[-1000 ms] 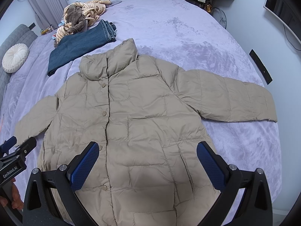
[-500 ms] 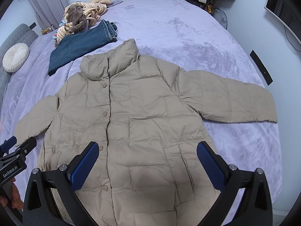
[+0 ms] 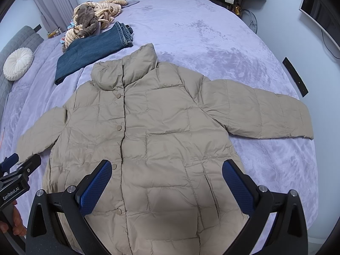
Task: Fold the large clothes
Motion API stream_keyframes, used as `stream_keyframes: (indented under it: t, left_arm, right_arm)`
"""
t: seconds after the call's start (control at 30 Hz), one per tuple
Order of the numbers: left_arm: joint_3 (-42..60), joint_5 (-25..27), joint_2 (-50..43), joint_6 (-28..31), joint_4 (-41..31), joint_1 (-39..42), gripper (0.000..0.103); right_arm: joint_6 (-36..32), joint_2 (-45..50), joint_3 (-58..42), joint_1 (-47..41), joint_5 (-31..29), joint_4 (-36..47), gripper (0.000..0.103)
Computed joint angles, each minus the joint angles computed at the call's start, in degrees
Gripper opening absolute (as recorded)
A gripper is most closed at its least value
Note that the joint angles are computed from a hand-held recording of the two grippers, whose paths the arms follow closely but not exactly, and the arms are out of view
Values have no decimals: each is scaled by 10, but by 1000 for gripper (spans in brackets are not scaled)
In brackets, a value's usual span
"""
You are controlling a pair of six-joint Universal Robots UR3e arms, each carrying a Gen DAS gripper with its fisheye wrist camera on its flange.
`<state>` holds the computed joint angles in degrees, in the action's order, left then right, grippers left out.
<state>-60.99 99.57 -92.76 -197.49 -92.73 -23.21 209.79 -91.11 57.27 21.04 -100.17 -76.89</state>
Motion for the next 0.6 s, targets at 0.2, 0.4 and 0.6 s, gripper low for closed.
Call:
stream_keyframes:
  t: [0.2,0.4,0.6]
  left_arm:
    - [1,-1,0,0,0,0,103]
    - [-3,-2,3,2,1,3,103]
    - [-27,-11,23,7,4,15,103]
  right_arm:
    - [1,2,-3,2,-1,1,103]
    - [3,6,-6,4,-2,1,103]
    - [7,11,-16,11,-5,11,103]
